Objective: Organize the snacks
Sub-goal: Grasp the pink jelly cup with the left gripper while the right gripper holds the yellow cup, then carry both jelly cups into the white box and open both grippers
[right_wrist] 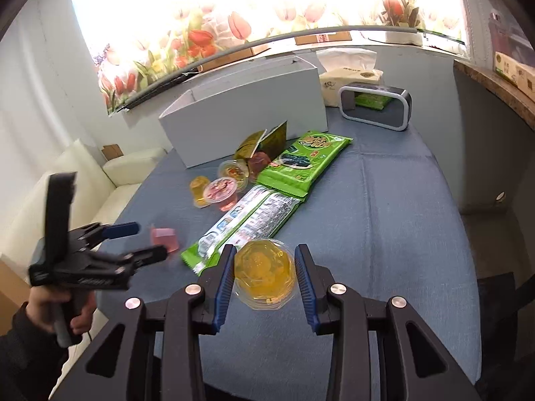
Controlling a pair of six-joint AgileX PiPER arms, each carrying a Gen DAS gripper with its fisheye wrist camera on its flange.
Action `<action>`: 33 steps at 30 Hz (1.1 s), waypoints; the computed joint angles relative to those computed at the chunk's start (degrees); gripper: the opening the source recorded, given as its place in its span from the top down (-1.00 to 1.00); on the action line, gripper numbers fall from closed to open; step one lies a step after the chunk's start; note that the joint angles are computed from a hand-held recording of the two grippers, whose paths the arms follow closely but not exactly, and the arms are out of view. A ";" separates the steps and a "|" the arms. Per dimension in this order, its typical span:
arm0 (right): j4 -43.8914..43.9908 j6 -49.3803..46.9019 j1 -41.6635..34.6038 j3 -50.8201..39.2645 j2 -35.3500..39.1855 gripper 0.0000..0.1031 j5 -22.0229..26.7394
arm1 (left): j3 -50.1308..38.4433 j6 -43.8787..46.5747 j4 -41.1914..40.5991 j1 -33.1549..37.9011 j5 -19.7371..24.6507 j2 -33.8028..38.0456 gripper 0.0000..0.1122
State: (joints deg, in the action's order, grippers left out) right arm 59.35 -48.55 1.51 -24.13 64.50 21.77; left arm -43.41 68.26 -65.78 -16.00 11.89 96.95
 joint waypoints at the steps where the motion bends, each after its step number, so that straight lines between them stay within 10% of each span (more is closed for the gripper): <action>1: -1.58 1.94 0.55 0.15 -0.63 0.24 -0.25 | -0.79 -3.86 4.03 -0.01 0.33 0.82 -0.41; 5: -2.73 3.65 1.31 0.42 -1.48 0.24 0.00 | -1.27 0.62 0.75 1.47 3.36 2.08 0.13; 20: 2.60 -0.04 2.69 -4.06 2.89 0.24 1.77 | -3.66 2.59 -3.55 9.02 14.24 -5.38 0.14; 33: -14.53 21.52 3.46 -48.46 29.81 0.24 8.02 | -40.82 -28.59 16.94 9.93 22.18 5.84 0.14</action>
State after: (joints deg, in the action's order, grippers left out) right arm 44.82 -27.03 4.97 -72.59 94.31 29.79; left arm -84.23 39.67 -48.84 -6.07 34.08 102.79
